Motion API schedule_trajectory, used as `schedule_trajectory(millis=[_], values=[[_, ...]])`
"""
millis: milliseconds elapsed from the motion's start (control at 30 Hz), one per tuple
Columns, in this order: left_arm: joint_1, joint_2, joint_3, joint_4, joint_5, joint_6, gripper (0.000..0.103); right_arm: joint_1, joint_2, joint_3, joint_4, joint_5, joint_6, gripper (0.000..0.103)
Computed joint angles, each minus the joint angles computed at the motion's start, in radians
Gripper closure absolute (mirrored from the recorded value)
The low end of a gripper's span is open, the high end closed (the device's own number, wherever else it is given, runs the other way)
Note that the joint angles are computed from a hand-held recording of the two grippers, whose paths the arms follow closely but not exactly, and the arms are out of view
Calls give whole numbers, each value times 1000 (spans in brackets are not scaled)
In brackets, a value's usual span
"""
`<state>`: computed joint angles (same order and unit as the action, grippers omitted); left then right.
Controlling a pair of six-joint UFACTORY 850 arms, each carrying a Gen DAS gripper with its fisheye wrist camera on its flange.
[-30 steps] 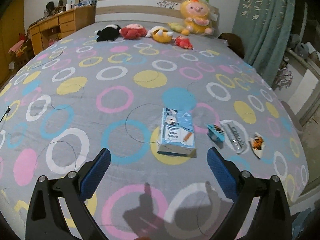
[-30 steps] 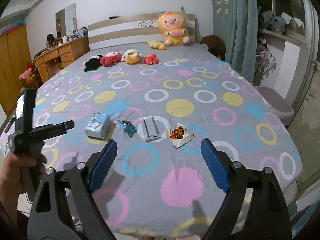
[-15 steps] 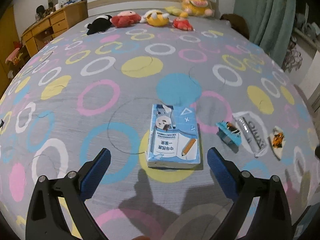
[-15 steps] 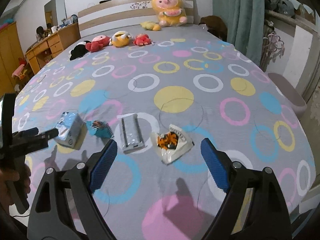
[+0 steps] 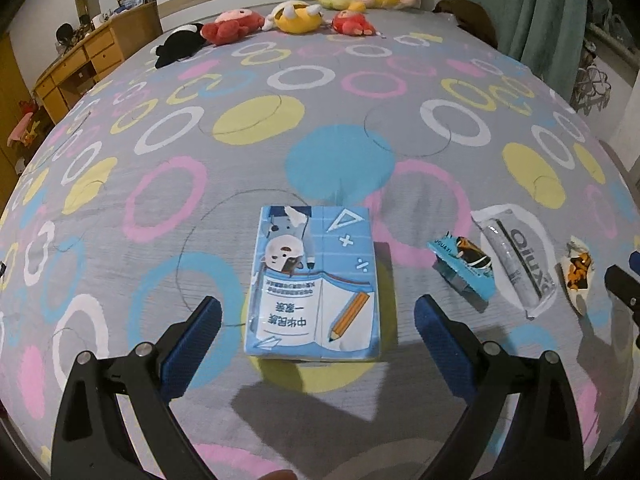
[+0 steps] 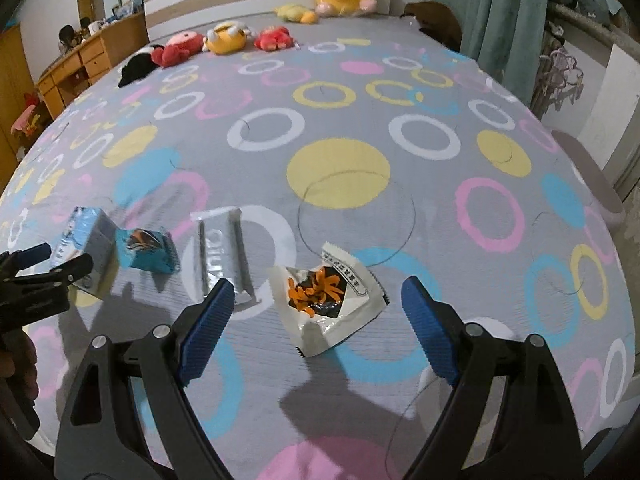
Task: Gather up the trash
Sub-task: 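Grasp the blue-white box with the left tool while the right tool grasps the orange-patterned sachet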
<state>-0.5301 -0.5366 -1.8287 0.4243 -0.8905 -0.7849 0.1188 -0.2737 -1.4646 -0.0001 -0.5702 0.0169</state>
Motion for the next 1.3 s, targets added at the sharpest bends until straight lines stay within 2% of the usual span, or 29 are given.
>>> schedule_trajectory(millis=[533,600,867,933,967,1000,1033,1100,1233,1300], values=[[22,-75,-68,-67,-41,48,9,-4,-141,-94,-24,-99,24,20],[31,-87,-75,-93,-47,57,9,-2,-151,-95,-37,-95,37,17],[28,-95,-72,-53,-33,40,8,2,-169,-110,-61,-112,58,13],[26,-95,-69,-36,-31,15,8,1,-170,-112,-61,-114,54,15],[26,-97,-71,-29,-31,3,13,2,-168,-110,-62,-115,49,22],[22,-97,-70,-8,-29,-15,28,3,-163,-108,-59,-112,40,35],[17,-96,-70,18,-26,-28,36,4,-161,-108,-59,-110,36,45],[14,-94,-71,21,-26,-25,40,14,-152,-102,-80,-108,39,79],[22,-69,-45,-15,-2,-28,41,32,-141,-83,-141,-95,86,89],[28,-51,-28,-35,8,-25,41,36,-141,-88,-155,-101,99,91]])
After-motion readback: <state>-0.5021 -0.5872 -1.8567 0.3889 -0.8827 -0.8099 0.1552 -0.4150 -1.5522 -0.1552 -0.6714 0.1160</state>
